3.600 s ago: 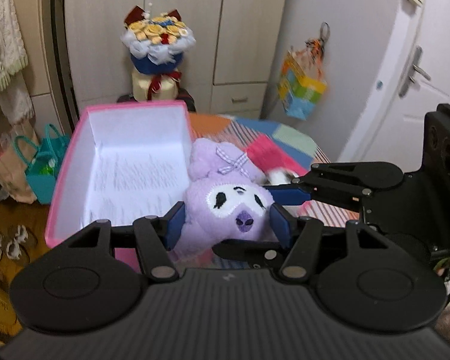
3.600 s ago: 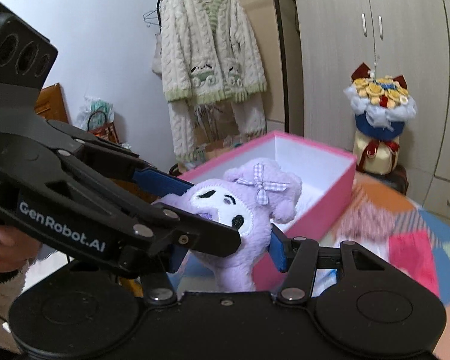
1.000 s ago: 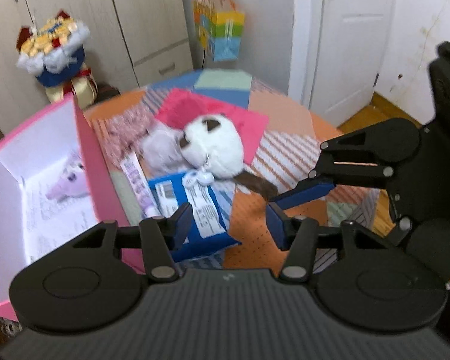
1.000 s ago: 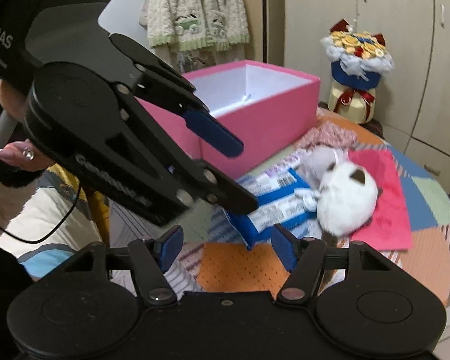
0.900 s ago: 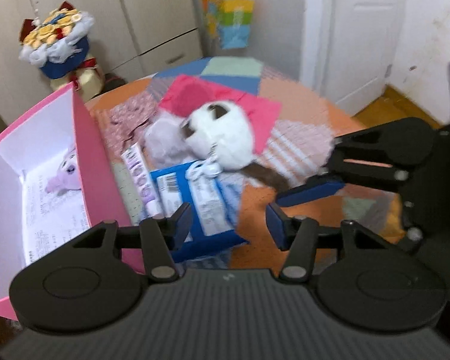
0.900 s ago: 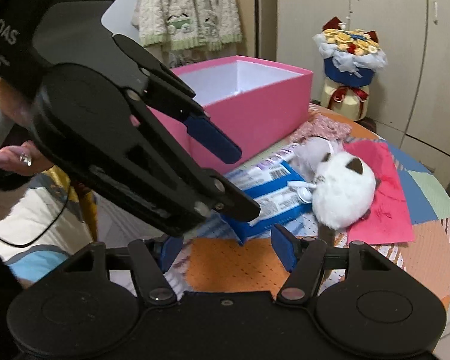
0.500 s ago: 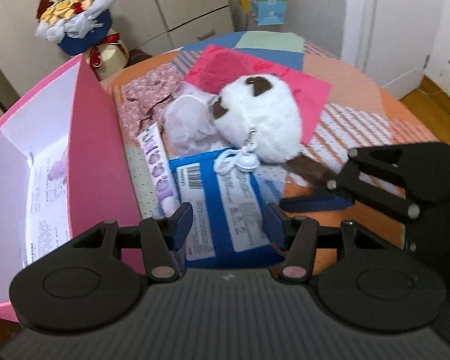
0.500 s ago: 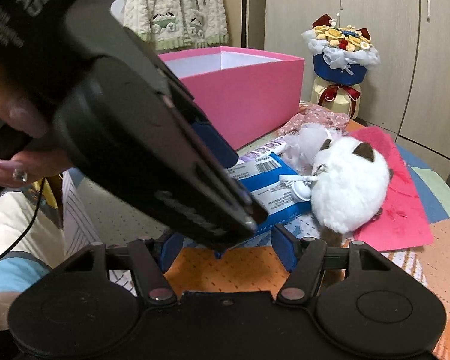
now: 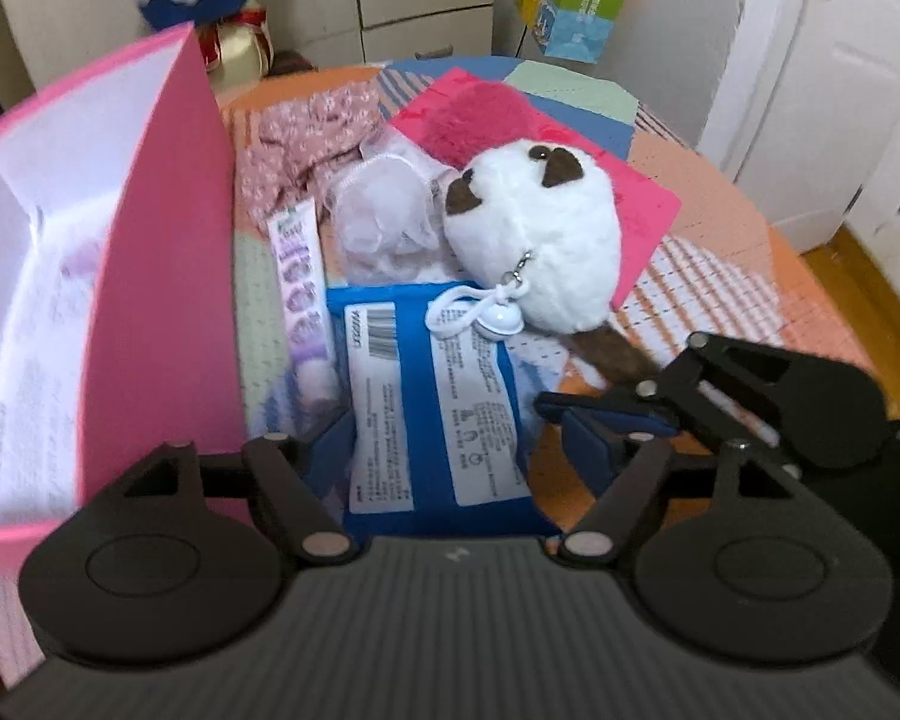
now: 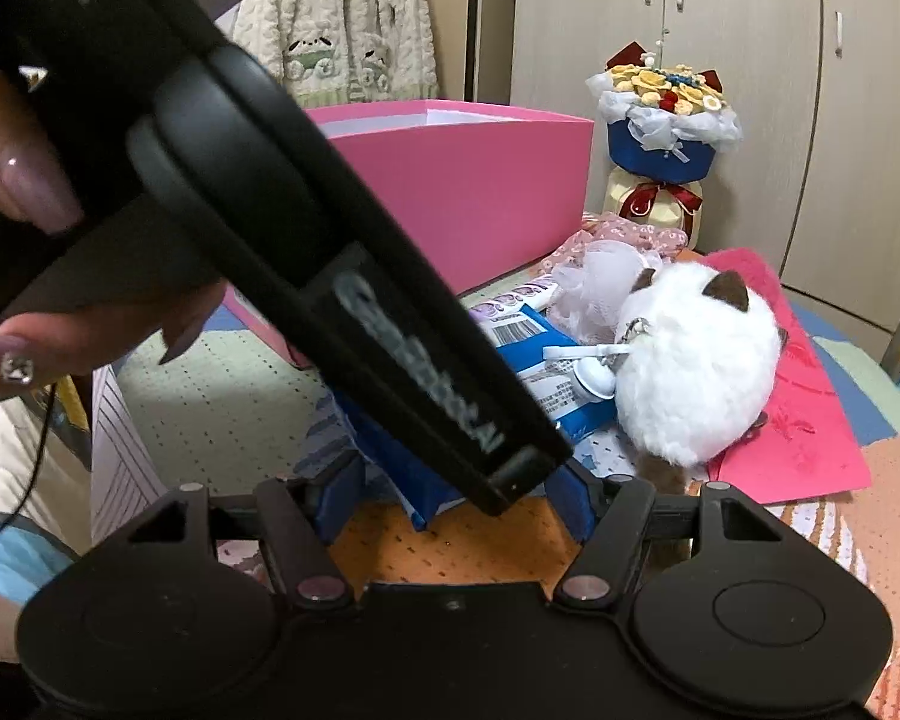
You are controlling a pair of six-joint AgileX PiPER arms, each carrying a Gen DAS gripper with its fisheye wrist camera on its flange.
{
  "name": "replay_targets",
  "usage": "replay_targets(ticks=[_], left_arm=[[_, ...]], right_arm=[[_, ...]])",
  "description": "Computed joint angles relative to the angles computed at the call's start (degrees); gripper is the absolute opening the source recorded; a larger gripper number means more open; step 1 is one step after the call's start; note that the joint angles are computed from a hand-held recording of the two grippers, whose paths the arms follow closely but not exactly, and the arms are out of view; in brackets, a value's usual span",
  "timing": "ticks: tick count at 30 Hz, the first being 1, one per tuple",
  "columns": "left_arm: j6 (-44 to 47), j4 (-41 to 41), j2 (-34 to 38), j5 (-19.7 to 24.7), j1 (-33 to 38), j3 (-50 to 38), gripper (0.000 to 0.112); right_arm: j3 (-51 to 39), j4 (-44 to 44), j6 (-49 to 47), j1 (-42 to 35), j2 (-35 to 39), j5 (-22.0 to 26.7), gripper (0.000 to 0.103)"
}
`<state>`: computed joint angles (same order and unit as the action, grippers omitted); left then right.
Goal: Organize soft objects
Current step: 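Lower the left gripper onto the blue-and-white packet and grasp it, then lift the blue-and-white packet with the left gripper toward the box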
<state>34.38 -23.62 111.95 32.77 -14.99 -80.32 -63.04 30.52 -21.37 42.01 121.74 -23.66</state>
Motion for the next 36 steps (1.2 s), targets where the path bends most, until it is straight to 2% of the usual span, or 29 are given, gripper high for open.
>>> replay_targets(ticks=[3, 5, 9, 11, 14, 17, 21, 24, 26, 28, 31, 36], left_arm=[[2.5, -6.8, 1.3, 5.5, 2.5, -1.8, 0.072], [3.7, -8.6, 0.6, 4.7, 3.0, -0.4, 0.061], [7.3, -13.6, 0.5, 7.1, 5.1, 0.2, 0.051], [8.8, -15.4, 0.4, 5.8, 5.5, 1.3, 0.047], [10.2, -17.8, 0.0, 1.1, 5.1, 4.5, 0.046], [15.8, -25.7, -0.5, -1.3, 6.3, 8.4, 0.047], [26.0, -35.4, -0.6, -0.5, 8.4, 11.3, 0.049], [36.0, -45.2, -1.8, -3.7, 7.8, 15.8, 0.047], [42.9, -51.8, -2.9, -5.7, 7.0, 18.9, 0.046], [47.1, -55.4, -4.2, -8.1, 5.7, 21.0, 0.046], [47.4, -54.7, -6.4, -9.5, 4.5, 22.7, 0.046], [36.6, -41.2, -10.1, -12.5, 1.6, 23.7, 0.046]], right_arm=[[0.6, -4.3, 5.5, -0.9, 0.0, -0.2, 0.070], [1.8, -7.6, 9.3, -1.3, -0.3, -1.0, 0.069], [3.7, -11.2, 12.3, -1.5, -0.9, -2.6, 0.069], [3.8, -11.9, 13.1, -1.7, -0.8, -2.6, 0.069], [2.6, -10.6, 12.8, -1.8, -0.1, -2.4, 0.071], [2.4, -8.7, 12.0, -1.3, 0.6, -3.4, 0.073], [3.0, -3.3, 11.2, 1.2, 2.4, -9.0, 0.075], [2.3, 2.6, 10.7, 3.7, 4.6, -13.8, 0.076], [1.1, 8.2, 7.1, 5.5, 5.6, -15.4, 0.075], [0.2, 12.0, 3.5, 6.9, 6.0, -16.2, 0.069], [0.9, 12.4, 2.4, 7.4, 5.7, -17.1, 0.057], [0.4, 15.7, -2.7, 7.9, 3.9, -14.3, 0.051]])
